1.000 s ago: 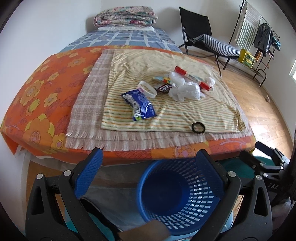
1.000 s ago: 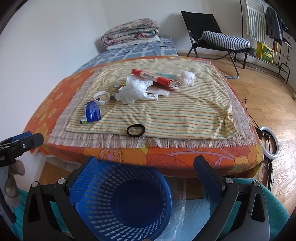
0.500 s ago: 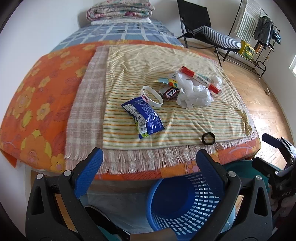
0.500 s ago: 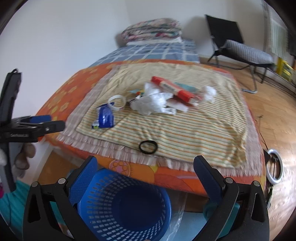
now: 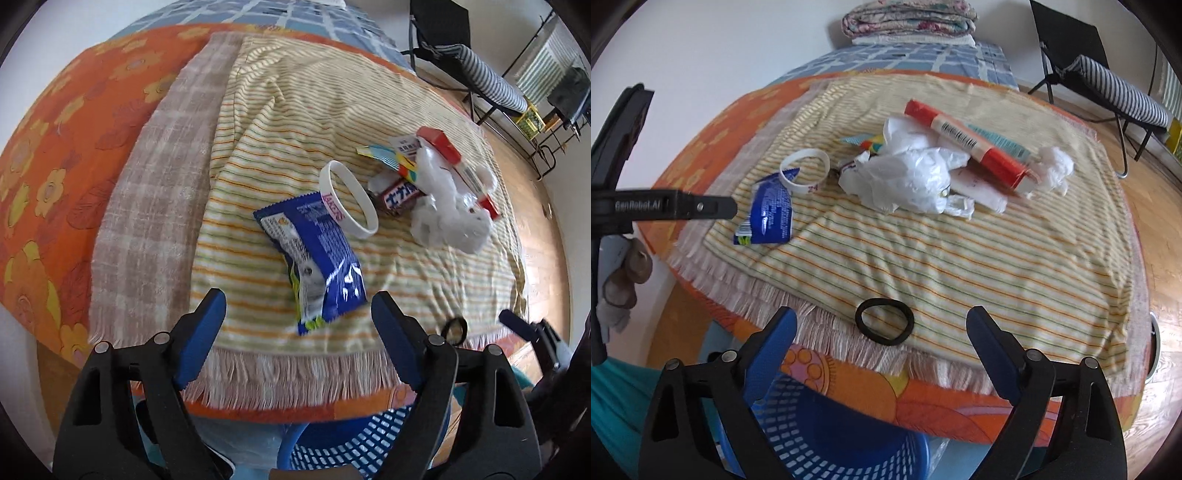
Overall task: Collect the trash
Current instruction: 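Grasp the blue snack wrapper with left gripper while right grasps black hair tie, then carry the wrapper and hair tie to the blue basket and open both grippers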
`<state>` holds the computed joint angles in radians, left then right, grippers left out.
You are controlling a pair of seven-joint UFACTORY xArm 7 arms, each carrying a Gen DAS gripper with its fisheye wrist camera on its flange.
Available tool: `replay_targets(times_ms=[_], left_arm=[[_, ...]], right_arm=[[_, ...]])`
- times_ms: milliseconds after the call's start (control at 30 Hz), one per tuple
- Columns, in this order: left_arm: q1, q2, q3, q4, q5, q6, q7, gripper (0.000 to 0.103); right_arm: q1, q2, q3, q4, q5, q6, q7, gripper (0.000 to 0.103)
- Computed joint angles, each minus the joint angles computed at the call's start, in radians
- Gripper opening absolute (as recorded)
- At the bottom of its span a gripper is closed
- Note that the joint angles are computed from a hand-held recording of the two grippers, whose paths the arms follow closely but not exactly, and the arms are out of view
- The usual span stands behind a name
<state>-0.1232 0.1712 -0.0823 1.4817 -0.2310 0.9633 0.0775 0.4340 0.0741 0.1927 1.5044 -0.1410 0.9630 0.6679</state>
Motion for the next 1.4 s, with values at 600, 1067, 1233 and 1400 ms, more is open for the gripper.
replay_targets(times_ms=[600,1067,1233,1400], left_arm=[[-0.097,0.194,-0.002,0.174,0.206,0.018,-0.150,0.082],[-0.061,0.148,-0.003,0.110,0.182,-0.016,-0.103,0.060],[-0.031,0.120,0.002,0.085,0.145,-0.020,-0.076,0.059],[-0.003,0.092,0.010,0.049,0.114,-0.032,-0.057,0.058]], right_arm=[[-0.001,0.039,-0.012,-0.006,-0.009,0.024,0.010,0.067],[0.048,0.084,-0.014,0.056,-0.097,0.094,-0.020,0.022],[0.015,0.032,-0.021,-0.013,-0.033,0.024,0.003,0.010],[-0.004,0.009,-0.017,-0.035,-0.029,-0.023,0.040,0.009]])
